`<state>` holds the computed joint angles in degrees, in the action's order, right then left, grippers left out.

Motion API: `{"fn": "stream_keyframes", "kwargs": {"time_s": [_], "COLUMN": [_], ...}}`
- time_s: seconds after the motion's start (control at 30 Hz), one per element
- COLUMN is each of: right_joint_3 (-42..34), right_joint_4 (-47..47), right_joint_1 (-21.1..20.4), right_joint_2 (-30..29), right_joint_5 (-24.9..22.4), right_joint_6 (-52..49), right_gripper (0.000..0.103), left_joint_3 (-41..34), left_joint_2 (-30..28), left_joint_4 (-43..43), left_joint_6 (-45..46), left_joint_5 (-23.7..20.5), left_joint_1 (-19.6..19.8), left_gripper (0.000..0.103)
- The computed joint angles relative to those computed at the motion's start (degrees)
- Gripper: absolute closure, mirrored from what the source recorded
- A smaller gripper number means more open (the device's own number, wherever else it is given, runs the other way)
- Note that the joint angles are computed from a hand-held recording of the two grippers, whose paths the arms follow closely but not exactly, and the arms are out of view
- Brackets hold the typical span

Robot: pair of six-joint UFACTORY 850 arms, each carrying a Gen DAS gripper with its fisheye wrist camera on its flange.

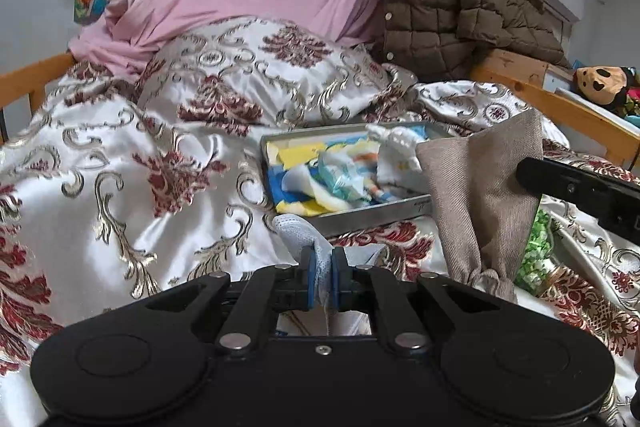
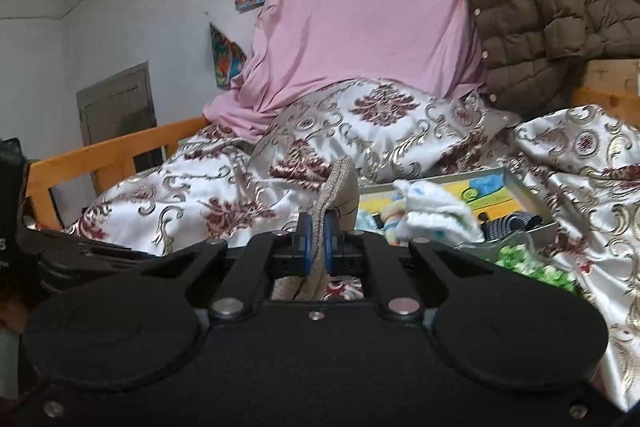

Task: Organize soft objects
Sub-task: 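Lift and carry the grey cloth and beige pouch with both grippers to the metal tray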

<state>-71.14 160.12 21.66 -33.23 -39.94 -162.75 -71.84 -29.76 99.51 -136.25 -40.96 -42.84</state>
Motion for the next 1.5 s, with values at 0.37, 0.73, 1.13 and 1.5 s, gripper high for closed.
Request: {"fn": "stream_keyframes", "kwargs": {"time_s": [0.37, 0.73, 1.13, 1.5], "right_joint_3": [4.26, 4.88, -14.76, -49.47], "right_joint_4": [7.55, 10.6, 8.19, 15.92], "right_joint_1": [-1.18, -1.54, -3.2, -4.02], "right_joint_2": [3.94, 4.52, -5.68, -26.65], "right_joint_5": [-3.38, -4.61, 2.31, 26.01], "right_joint_6": [-4.54, -6.36, -4.96, -9.62], "right_gripper": [0.102, 0.102, 0.102, 0.102], "left_joint_3": [-0.34, -5.56, -24.65, -51.97], "left_joint_2": [0.57, -1.94, -13.67, -31.3], "left_joint_4": [1.61, 2.57, 1.44, -7.39], "left_joint_6": [1.1, 5.95, 15.54, 37.3], "left_joint_5": [-4.48, -5.13, 0.35, 0.38], "left_joint_1": [-2.82, -3.59, 3.36, 6.52], "left_gripper": [0.095, 0.095, 0.095, 0.095]}}
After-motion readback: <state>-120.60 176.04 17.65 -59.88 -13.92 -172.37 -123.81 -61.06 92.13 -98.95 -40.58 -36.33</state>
